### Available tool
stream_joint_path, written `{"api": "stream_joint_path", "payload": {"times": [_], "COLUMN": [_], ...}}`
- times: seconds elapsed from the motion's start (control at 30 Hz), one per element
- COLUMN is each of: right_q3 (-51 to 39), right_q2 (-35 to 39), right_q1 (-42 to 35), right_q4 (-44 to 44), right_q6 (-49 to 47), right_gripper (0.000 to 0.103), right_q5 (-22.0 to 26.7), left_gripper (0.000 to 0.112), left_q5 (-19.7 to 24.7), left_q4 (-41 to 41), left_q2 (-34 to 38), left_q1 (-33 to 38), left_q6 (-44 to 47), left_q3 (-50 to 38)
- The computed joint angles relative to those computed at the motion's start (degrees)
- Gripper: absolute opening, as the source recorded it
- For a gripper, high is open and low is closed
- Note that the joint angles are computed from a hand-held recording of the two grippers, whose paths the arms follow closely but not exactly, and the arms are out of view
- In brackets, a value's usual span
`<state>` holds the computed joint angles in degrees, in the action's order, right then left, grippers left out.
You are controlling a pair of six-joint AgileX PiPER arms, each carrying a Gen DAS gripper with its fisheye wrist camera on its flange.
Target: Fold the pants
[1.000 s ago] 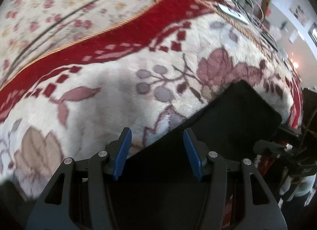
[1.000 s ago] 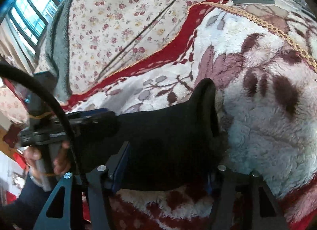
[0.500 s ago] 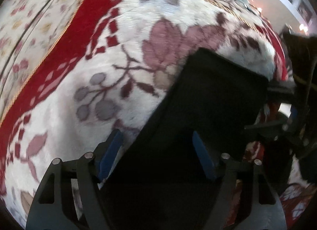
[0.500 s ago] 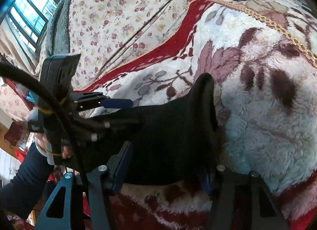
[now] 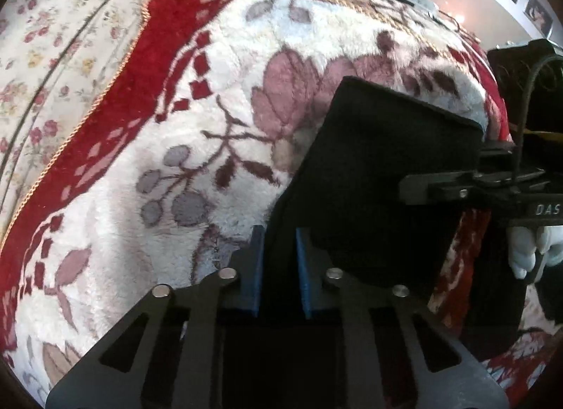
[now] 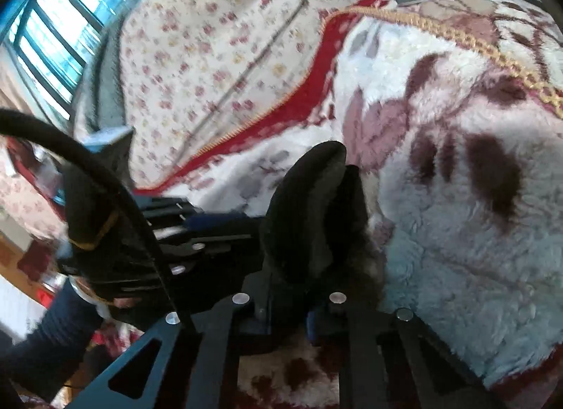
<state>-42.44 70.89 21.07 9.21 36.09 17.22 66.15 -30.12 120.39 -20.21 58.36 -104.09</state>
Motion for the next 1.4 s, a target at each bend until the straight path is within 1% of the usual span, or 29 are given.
{"api": "stream_joint_path", "payload": {"times": [0.07, 0.1, 0.17, 0.2, 0.27, 0.37, 0.53, 0.57, 0.63, 0.7, 0.8, 0.87, 0.93, 1.0, 1.07, 1.1, 1.13, 1.17, 1.2, 1.23, 1.27, 1.3, 1.33, 1.37, 1.4], "right_q3": [0.98, 0.95, 0.12, -0.77, -2.92, -6.57, -13.45, -14.88, -17.73, -20.10, -23.87, -27.31, -30.69, -35.42, -39.39, -41.75, -44.23, -46.98, -49.67, -52.04, -53.18, -52.53, -51.58, -50.02, -47.57], "right_q2": [-1.45, -2.15, -3.21, -3.62, -3.65, -2.38, 0.97, 1.82, 3.84, 6.12, 10.75, 15.06, 19.09, 24.64, 29.85, 32.96, 35.72, 38.38, 41.03, 43.32, 44.73, 44.82, 44.15, 42.84, 40.39], "right_q1": [0.35, 1.04, 2.94, 4.29, 6.18, 8.52, 13.20, 14.14, 15.63, 17.07, 18.96, 19.72, 20.32, 21.16, 21.39, 21.41, 21.61, 22.12, 22.41, 22.26, 21.88, 21.48, 21.17, 20.77, 20.81], "right_q4": [1.43, -0.29, -6.01, -10.05, -15.18, -19.51, -23.22, -23.83, -23.37, -22.51, -16.83, -9.00, -3.28, 1.67, 6.94, 8.83, 8.43, 5.74, 5.20, 6.96, 11.00, 16.73, 22.46, 28.19, 33.92], "right_q6": [-0.80, 1.16, 6.75, 10.53, 15.04, 18.06, 19.27, 19.34, 18.01, 16.84, 10.98, 2.88, -3.31, -8.64, -14.00, -15.74, -15.31, -12.74, -12.14, -13.24, -15.77, -19.61, -23.78, -29.18, -34.90], "right_gripper": [0.011, 0.011, 0.011, 0.011, 0.011, 0.011, 0.011, 0.011, 0.011, 0.011, 0.011, 0.011, 0.011, 0.011, 0.011, 0.011, 0.011, 0.011, 0.015, 0.016, 0.018, 0.025, 0.030, 0.030, 0.030], "right_q5": [-2.09, -2.61, -2.75, -2.33, -1.03, -0.11, 1.14, 1.37, 1.41, 1.08, -0.30, -1.02, -0.52, 1.14, 2.59, 3.41, 4.33, 5.61, 6.87, 7.91, 7.90, 6.65, 5.64, 4.89, 3.72], "left_gripper": [0.012, 0.011, 0.011, 0.011, 0.010, 0.010, 0.010, 0.007, 0.007, 0.007, 0.007, 0.007, 0.007, 0.007, 0.006, 0.007, 0.007, 0.007, 0.007, 0.007, 0.007, 0.008, 0.014, 0.024, 0.028], "left_q5": [-1.48, -1.59, -2.34, -1.94, -2.10, -2.27, -0.48, -0.16, 0.66, 2.95, 2.98, 3.02, 0.62, -2.07, -4.31, -4.87, -3.96, -3.05, -2.24, -1.83, -1.37, -1.30, -1.31, -0.74, 0.78], "left_q4": [-0.72, -1.26, -2.30, -3.05, -4.31, -6.06, -10.09, -10.97, -12.81, -14.60, -15.23, -14.72, -13.94, -13.68, -12.58, -11.86, -11.92, -12.32, -12.90, -13.14, -13.51, -14.26, -14.88, -15.25, -15.97], "left_q2": [-1.46, -2.14, -3.88, -4.72, -6.15, -9.42, -13.51, -14.03, -15.25, -15.56, -15.87, -15.48, -15.77, -15.68, -14.68, -13.59, -12.61, -11.82, -10.99, -10.64, -10.82, -11.24, -11.62, -11.64, -11.69], "left_q1": [0.30, 0.90, 1.50, 2.13, 2.96, 4.61, 9.73, 10.89, 13.97, 17.51, 21.94, 25.43, 28.35, 32.08, 35.47, 37.28, 38.89, 40.33, 41.90, 42.53, 43.48, 44.56, 45.32, 45.47, 46.12], "left_q6": [0.02, 0.40, 0.51, 0.57, 1.05, 1.91, 3.43, 3.80, 4.43, 4.79, 4.89, 4.06, 3.76, 2.90, 0.06, -1.92, -2.99, -3.66, -4.62, -5.25, -5.27, -5.10, -5.06, -5.62, -5.51], "left_q3": [2.00, 2.66, 4.37, 4.80, 5.78, 8.18, 10.53, 10.82, 11.45, 11.07, 11.79, 12.25, 13.92, 15.50, 15.82, 15.27, 14.37, 13.69, 12.97, 12.55, 12.71, 13.16, 13.58, 13.21, 13.02]}}
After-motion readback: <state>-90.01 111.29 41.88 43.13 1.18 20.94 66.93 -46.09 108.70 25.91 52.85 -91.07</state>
